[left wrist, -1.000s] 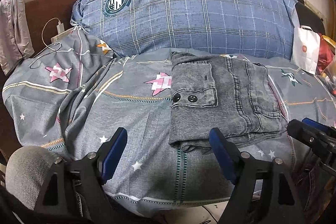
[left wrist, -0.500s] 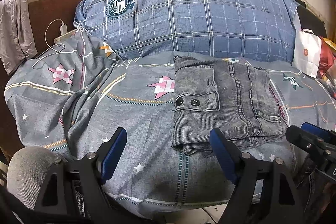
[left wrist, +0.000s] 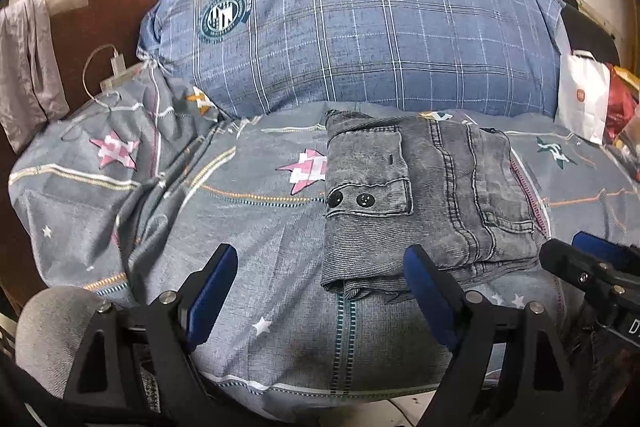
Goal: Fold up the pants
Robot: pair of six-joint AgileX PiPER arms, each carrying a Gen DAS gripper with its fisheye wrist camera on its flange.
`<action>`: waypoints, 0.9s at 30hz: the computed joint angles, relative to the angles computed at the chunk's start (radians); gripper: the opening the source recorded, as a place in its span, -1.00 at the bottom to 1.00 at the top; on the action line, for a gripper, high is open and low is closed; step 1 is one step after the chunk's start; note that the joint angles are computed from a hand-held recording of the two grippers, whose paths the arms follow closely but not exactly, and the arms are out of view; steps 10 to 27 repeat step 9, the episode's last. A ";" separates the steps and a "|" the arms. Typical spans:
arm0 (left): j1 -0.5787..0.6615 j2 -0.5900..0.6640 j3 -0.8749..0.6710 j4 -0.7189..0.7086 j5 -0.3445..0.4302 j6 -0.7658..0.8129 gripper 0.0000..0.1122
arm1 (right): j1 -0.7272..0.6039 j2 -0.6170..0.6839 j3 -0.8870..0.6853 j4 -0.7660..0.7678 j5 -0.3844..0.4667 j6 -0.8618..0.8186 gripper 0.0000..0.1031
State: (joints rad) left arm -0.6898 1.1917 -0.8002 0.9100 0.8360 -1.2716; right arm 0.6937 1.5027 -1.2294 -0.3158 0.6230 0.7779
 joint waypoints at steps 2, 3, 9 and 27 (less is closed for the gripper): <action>0.030 0.000 -0.008 -0.030 -0.018 0.027 0.52 | -0.005 0.004 -0.004 0.010 0.003 -0.006 0.31; 0.050 -0.004 -0.010 -0.052 -0.035 0.051 0.52 | -0.004 0.005 -0.007 0.006 0.007 0.000 0.31; 0.113 0.001 -0.072 -0.150 -0.072 0.207 0.52 | -0.032 0.016 -0.043 0.068 0.024 -0.048 0.31; 0.113 0.001 -0.072 -0.150 -0.072 0.207 0.52 | -0.032 0.016 -0.043 0.068 0.024 -0.048 0.31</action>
